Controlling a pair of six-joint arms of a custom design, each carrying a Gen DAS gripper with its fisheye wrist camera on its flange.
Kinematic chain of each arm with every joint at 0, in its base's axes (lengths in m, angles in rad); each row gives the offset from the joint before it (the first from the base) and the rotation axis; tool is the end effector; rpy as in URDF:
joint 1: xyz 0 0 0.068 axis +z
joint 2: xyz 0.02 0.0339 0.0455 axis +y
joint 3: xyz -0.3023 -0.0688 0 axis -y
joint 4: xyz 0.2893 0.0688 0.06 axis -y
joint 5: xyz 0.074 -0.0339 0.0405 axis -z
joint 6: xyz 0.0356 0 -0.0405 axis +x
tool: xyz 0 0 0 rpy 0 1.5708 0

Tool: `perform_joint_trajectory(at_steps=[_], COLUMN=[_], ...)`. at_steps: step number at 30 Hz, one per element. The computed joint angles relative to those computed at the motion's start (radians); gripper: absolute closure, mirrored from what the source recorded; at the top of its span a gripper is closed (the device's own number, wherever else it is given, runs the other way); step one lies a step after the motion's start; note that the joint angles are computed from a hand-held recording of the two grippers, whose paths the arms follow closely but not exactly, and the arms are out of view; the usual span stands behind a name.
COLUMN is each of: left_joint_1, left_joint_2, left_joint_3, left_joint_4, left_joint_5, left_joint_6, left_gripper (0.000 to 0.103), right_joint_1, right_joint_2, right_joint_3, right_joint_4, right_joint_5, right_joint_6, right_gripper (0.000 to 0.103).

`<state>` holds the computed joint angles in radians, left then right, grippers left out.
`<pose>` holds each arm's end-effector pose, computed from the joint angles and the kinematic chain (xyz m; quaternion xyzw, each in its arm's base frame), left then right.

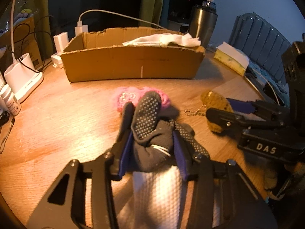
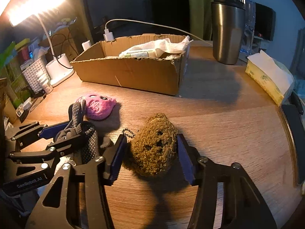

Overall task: Organize soft objects
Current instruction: 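Lift the teddy bear and black sock and carry them toward the box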

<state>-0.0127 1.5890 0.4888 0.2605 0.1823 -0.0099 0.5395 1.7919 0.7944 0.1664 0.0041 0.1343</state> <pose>0.2828 -0.0100 0.1040 0.0338 0.9300 -0.0890 0.3550 0.3154 0.1887 0.1170 -0.1869 0.9135 0.1177 0.3418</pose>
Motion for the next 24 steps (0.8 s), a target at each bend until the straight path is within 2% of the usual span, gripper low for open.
perform_joint_trajectory(at_steps=[5,24], left_joint_1=[0.022,0.126], left_joint_2=[-0.053,-0.299], left_joint_3=[-0.025,-0.078], left_joint_4=[0.016,-0.029], left_joint_5=[0.037,0.118], left_joint_6=[0.0,0.007], left_gripper=[0.06,0.06], right_joint_1=[0.015,0.077], right_joint_2=[-0.01,-0.17], right_joint_3=[-0.017,-0.058], right_joint_4=[0.02,0.025], right_joint_5=[0.02,0.083], right_joint_6=[-0.006,-0.027], right_gripper=[0.056,0.056])
